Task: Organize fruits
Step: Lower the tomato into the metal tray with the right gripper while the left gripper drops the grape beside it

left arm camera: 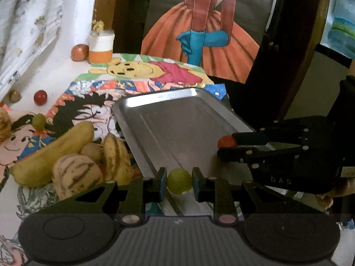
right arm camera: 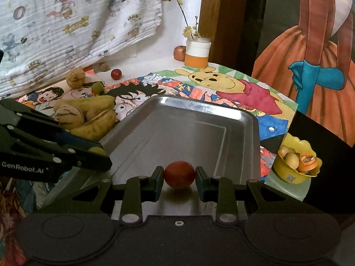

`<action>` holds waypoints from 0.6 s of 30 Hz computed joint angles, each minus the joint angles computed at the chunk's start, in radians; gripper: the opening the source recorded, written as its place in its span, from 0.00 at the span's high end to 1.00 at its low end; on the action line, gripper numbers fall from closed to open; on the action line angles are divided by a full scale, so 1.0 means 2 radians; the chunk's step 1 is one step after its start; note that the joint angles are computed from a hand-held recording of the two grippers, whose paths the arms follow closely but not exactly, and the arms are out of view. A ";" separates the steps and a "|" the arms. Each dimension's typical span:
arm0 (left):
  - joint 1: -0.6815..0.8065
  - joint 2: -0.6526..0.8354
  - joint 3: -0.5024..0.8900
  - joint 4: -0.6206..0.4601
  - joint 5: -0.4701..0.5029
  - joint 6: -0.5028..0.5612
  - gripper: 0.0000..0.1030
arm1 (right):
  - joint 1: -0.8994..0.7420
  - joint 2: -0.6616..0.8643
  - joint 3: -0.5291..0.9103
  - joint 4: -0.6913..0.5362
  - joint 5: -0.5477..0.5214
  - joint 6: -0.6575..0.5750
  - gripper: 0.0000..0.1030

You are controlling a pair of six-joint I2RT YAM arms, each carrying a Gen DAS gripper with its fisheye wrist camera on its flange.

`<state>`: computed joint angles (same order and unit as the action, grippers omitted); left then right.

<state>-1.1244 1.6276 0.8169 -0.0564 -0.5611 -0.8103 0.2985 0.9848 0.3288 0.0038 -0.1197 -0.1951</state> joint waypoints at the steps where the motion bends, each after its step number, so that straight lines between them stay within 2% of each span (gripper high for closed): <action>1: 0.001 0.002 0.000 0.000 0.002 0.000 0.74 | 0.000 0.000 -0.001 0.001 0.000 0.000 0.68; 7: -0.001 0.002 -0.001 0.001 0.003 -0.002 0.74 | 0.003 -0.011 -0.007 -0.001 0.003 0.007 0.67; 12: -0.002 -0.008 -0.008 0.005 -0.001 -0.012 0.74 | 0.014 -0.057 -0.010 -0.033 0.020 0.016 0.63; 14: -0.006 -0.016 -0.013 0.004 -0.009 -0.017 0.73 | 0.021 -0.082 -0.010 -0.052 0.030 0.023 0.61; 18: -0.019 -0.041 -0.028 -0.001 -0.031 -0.035 0.67 | 0.040 -0.139 -0.009 -0.094 0.053 0.046 0.44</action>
<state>-1.1627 1.5449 0.7616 -0.0590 -0.6237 -0.8800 0.3789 0.7077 0.3112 -0.1851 -0.0139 -0.1032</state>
